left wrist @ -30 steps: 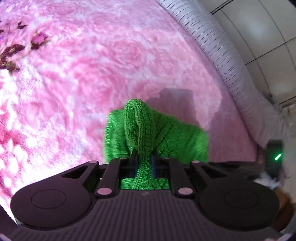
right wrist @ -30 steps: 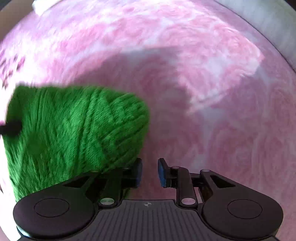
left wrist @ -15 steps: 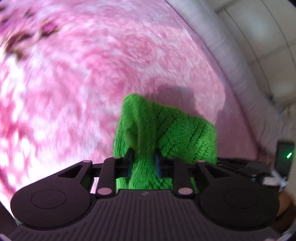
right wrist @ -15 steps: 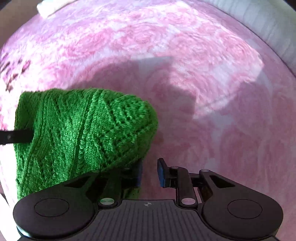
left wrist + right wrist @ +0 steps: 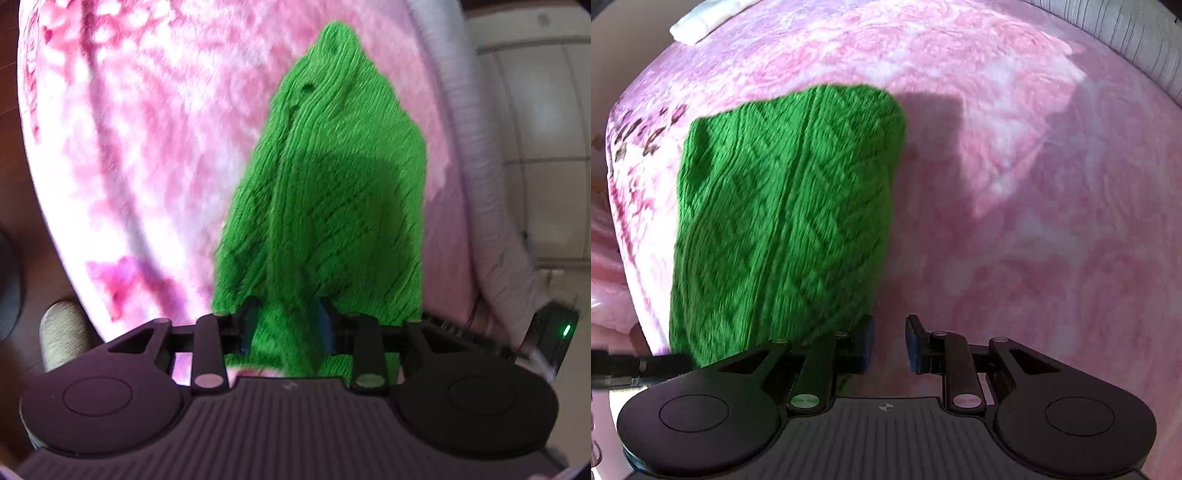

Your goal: Fold clothes

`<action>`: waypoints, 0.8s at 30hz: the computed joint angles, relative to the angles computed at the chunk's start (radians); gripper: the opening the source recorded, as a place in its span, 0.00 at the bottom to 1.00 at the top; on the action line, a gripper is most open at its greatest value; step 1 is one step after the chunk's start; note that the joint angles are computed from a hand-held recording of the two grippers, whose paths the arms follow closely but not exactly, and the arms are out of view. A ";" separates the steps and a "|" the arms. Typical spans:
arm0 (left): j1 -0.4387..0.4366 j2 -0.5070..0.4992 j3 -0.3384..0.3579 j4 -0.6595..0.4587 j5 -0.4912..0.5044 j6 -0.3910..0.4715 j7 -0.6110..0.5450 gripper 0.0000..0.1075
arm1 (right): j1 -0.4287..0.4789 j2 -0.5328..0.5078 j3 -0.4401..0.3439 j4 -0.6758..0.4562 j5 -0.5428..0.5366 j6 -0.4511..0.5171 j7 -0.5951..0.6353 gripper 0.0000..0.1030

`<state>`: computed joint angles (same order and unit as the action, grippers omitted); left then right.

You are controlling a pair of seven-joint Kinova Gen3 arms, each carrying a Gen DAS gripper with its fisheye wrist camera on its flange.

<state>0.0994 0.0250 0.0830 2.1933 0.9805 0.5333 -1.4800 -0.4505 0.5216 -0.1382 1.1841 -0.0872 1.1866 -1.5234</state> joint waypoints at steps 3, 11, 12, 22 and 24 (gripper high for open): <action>-0.084 -0.056 0.105 0.007 -0.093 -0.031 0.030 0.08 | -0.012 -0.022 0.002 0.039 0.007 -0.035 -0.023 0.22; 0.073 -0.060 -0.008 0.030 -0.257 -0.081 0.081 0.09 | -0.061 -0.049 0.001 0.136 0.045 -0.138 -0.046 0.22; 0.075 -0.054 -0.003 0.025 -0.270 -0.089 0.088 0.09 | -0.077 -0.049 0.009 0.141 0.071 -0.146 -0.063 0.22; 0.043 -0.189 0.063 -0.053 -0.582 -0.004 0.325 0.09 | 0.093 -0.192 -0.080 0.275 -0.122 -0.292 -0.042 0.22; 0.115 -0.170 0.007 -0.057 -0.551 -0.045 0.272 0.09 | 0.184 -0.195 -0.173 0.295 -0.203 -0.327 0.028 0.22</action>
<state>0.2144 -0.1450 0.0902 2.1364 0.4291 0.4886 -1.2084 -0.2666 0.3261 -0.3111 1.4793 -0.2901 0.8599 -1.4952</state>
